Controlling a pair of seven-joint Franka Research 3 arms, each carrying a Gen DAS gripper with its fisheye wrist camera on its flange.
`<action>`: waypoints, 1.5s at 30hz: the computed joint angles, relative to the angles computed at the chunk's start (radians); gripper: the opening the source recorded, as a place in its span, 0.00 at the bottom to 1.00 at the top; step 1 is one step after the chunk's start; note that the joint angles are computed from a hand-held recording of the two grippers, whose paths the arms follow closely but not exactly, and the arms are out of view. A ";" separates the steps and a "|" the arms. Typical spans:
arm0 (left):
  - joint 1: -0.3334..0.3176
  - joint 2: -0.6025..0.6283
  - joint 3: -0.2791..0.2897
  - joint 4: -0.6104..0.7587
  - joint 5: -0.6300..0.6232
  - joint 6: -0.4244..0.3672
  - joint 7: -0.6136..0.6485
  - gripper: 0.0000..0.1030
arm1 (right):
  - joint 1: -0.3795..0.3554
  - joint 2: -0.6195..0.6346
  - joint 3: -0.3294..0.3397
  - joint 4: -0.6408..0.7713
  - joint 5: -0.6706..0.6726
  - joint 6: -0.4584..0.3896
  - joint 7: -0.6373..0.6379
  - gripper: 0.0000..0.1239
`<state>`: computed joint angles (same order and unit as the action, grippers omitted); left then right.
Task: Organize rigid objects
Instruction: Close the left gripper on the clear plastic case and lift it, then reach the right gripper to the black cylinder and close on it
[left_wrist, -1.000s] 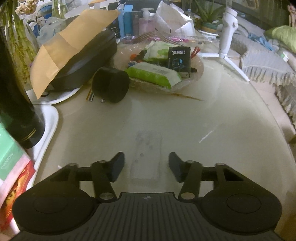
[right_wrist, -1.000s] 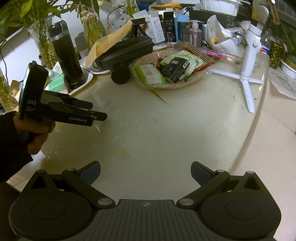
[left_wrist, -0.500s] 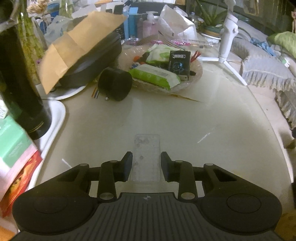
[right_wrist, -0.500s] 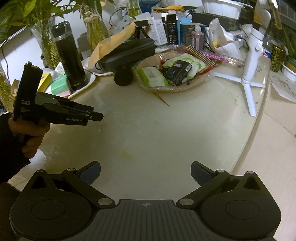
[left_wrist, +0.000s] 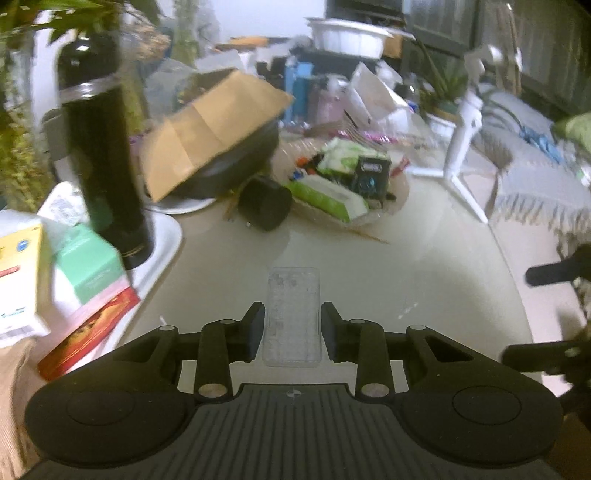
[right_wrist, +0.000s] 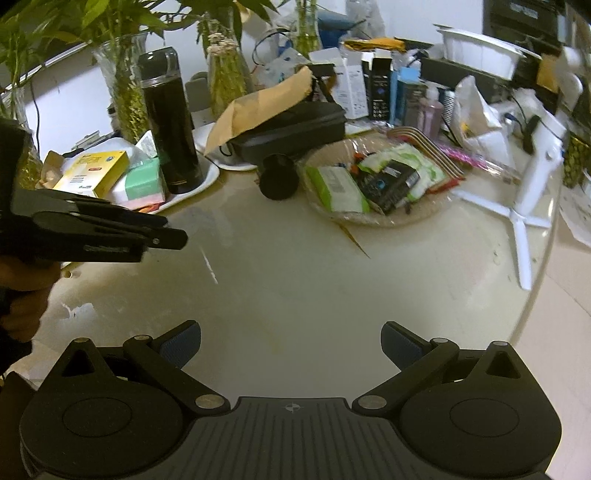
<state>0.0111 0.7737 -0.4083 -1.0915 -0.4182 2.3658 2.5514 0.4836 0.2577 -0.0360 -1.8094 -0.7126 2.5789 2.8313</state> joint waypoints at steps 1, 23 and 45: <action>0.008 -0.014 -0.004 -0.022 -0.011 0.018 0.002 0.32 | -0.003 0.008 0.000 0.006 0.002 0.010 -0.007 0.83; 0.044 -0.085 0.022 -0.148 -0.018 0.185 -0.089 0.32 | 0.022 0.270 -0.130 0.262 0.162 0.192 -0.293 0.83; 0.038 -0.054 0.048 -0.102 0.146 0.147 -0.221 0.32 | 0.048 0.610 -0.242 0.707 0.345 0.167 -0.565 0.77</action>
